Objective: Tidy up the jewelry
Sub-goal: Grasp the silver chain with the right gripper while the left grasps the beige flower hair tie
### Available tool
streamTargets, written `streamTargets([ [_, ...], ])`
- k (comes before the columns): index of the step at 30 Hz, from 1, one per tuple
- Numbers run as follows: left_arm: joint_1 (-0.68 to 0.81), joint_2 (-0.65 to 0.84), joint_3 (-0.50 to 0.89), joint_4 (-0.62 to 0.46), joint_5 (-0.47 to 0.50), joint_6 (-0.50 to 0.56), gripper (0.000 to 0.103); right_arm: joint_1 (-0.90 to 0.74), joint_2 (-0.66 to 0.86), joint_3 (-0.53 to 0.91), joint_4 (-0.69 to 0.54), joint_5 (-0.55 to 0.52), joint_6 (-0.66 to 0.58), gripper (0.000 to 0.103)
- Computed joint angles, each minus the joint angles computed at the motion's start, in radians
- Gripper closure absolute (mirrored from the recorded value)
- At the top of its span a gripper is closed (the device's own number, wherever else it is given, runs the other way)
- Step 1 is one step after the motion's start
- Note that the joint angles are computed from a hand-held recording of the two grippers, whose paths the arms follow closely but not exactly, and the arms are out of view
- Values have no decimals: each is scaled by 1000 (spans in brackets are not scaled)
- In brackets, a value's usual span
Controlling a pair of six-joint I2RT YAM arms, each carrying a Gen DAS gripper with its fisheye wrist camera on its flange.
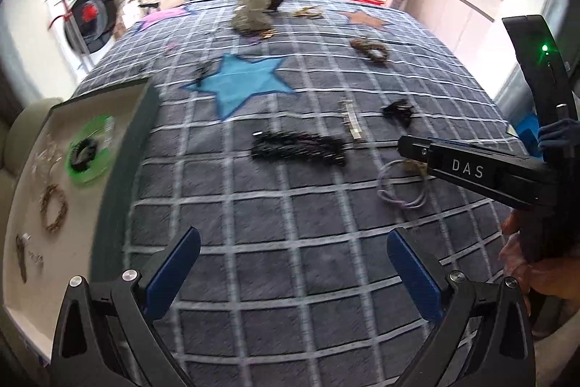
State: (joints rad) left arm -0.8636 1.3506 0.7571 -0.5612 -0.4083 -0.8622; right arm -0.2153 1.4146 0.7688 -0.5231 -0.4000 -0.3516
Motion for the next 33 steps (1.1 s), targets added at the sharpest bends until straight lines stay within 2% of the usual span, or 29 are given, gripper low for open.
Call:
streamTargets([
  [8, -5, 185, 115, 115, 52, 114, 0, -187, 59, 56, -73, -90, -72, 67],
  [13, -5, 322, 216, 136, 71, 168, 0, -294, 81, 87, -119, -129, -132, 67],
  [15, -13, 373, 263, 128, 75, 191, 7, -334, 85, 97, -141, -143, -159, 67],
  [19, -29, 424, 312, 126, 72, 215, 11, -399, 94, 114, -175, -170, -201, 67],
  [22, -35, 427, 328, 129, 75, 233, 32, -437, 100, 123, -200, -189, -228, 67],
  [27, -42, 422, 345, 111, 85, 243, 95, -481, 99, 128, -235, -209, -265, 67],
  [33, -47, 373, 296, 125, 115, 196, 97, -529, 76, 118, -292, -236, -322, 67],
])
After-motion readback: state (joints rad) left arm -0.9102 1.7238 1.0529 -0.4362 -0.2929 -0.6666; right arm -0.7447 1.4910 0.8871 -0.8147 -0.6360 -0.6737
